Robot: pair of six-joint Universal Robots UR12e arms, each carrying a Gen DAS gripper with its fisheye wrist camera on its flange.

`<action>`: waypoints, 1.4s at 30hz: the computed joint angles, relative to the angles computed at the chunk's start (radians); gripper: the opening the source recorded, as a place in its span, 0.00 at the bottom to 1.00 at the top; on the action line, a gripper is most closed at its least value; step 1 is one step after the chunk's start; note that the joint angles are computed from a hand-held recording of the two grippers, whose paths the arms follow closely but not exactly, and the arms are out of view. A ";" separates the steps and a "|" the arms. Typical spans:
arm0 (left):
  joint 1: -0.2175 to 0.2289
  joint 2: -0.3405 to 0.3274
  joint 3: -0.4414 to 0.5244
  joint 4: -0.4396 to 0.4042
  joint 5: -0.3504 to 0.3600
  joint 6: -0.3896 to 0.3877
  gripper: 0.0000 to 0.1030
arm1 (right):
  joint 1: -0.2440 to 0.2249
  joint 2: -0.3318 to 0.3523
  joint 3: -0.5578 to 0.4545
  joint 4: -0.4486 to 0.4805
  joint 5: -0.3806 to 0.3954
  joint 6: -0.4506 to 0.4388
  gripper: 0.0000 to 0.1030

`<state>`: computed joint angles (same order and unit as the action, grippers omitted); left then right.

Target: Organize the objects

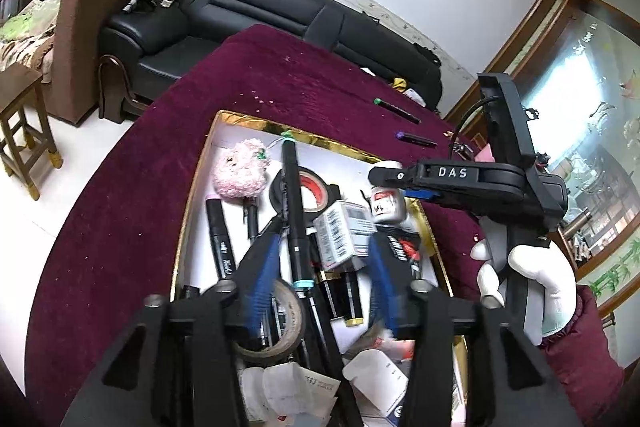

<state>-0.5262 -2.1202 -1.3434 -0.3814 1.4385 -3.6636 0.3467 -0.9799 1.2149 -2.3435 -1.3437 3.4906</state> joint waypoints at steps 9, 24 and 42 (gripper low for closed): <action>-0.030 0.007 0.005 -0.018 0.119 0.024 0.47 | 0.004 -0.097 0.124 -0.205 -0.070 0.000 0.46; -0.143 0.044 -0.014 0.121 0.472 0.003 0.99 | 0.122 -0.240 0.421 -0.571 -0.547 -0.033 1.00; -0.224 0.009 0.060 -0.090 0.732 -0.053 0.99 | 0.174 -0.284 0.504 -0.558 -0.693 -0.152 1.00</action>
<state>-0.7503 -2.1116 -1.2835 -0.4714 2.1707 -3.7169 0.5210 -1.2642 1.7187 -2.9019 -2.0367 3.3383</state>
